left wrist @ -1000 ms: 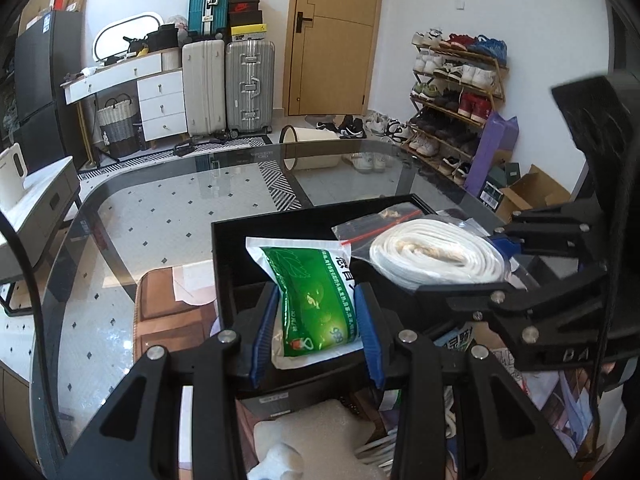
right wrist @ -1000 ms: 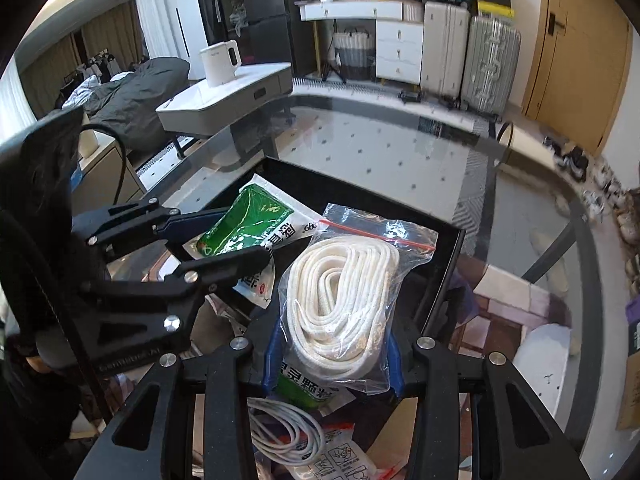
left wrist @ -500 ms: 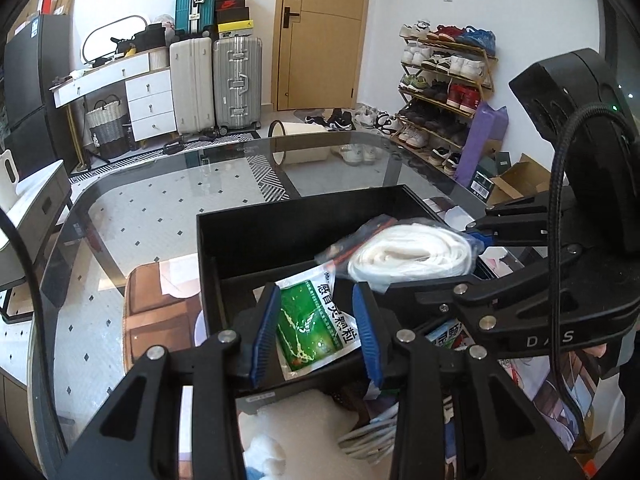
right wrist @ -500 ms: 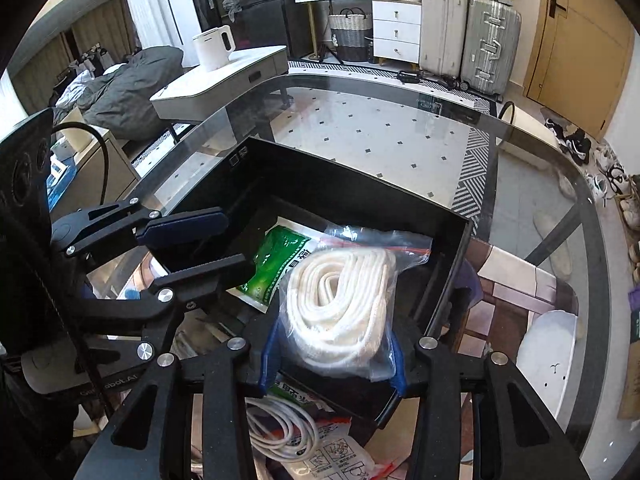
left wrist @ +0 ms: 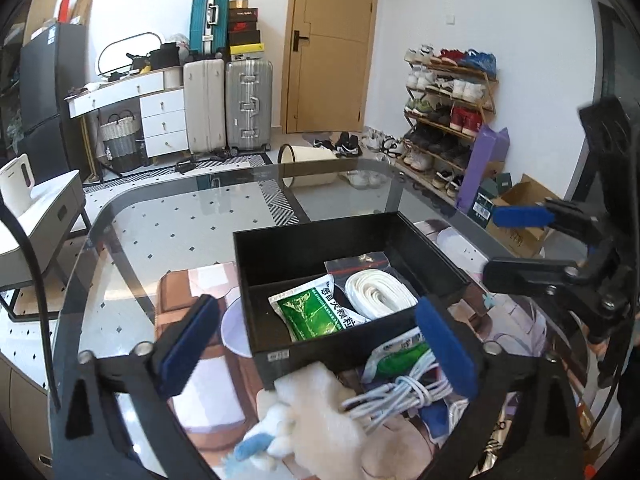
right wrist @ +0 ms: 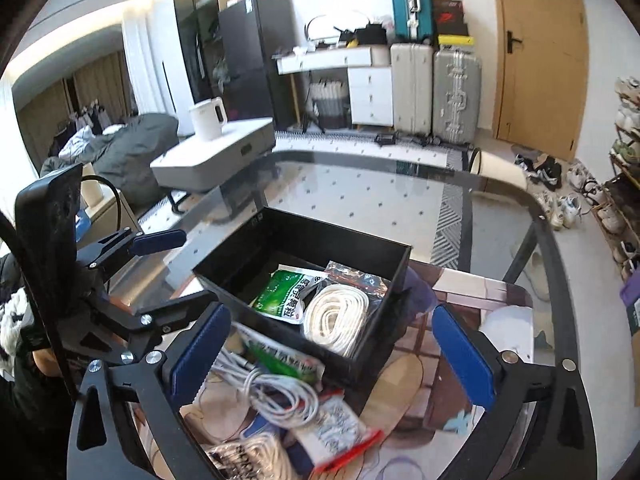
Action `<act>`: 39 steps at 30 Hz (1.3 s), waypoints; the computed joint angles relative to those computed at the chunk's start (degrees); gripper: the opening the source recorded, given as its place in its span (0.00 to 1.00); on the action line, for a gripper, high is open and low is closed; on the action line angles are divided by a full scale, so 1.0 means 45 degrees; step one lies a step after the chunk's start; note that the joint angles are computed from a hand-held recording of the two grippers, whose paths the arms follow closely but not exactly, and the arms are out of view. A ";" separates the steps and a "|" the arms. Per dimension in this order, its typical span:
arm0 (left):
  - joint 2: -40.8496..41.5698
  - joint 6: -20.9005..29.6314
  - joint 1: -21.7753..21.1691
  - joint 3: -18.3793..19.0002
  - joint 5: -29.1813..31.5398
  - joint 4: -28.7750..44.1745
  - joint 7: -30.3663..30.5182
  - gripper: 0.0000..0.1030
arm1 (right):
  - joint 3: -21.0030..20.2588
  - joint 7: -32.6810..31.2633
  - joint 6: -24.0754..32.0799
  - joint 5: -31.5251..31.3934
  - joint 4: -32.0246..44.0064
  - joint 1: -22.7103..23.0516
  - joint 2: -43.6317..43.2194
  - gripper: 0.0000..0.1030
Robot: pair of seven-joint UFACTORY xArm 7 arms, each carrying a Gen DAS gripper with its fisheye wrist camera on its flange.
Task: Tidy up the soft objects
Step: 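Open the right tool over the bin while the left tool releases the sachet, then move the right tool to the adidas bag of white laces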
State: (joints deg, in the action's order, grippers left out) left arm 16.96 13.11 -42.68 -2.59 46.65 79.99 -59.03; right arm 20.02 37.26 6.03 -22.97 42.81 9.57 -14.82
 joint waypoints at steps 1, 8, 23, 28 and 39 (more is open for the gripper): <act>-0.0148 0.0023 -0.0121 0.0137 0.0229 -0.0147 -0.0291 1.00 | 0.0265 0.0400 -0.0015 -0.0157 -0.0299 -0.0189 -0.0377 0.99; -0.1438 0.0317 -0.0285 0.0196 0.3082 -0.1488 -0.3612 1.00 | 0.1511 0.1859 -0.0400 0.0160 -0.1849 -0.0877 -0.2197 0.99; -0.3167 0.1394 0.1016 -0.1850 0.6994 -0.3818 -0.8436 1.00 | 0.3590 0.3706 -0.1024 0.1332 -0.3829 -0.1540 -0.3607 0.99; -0.3402 0.1559 0.1565 -0.2590 0.7817 -0.4290 -0.9306 1.00 | 0.3876 0.4170 -0.0695 0.1494 -0.4044 -0.1305 -0.3645 0.99; -0.3314 0.1482 0.1910 -0.2902 0.8837 -0.4662 -1.0714 1.00 | 0.4280 0.5104 -0.0956 0.1293 -0.4245 -0.1331 -0.3107 0.99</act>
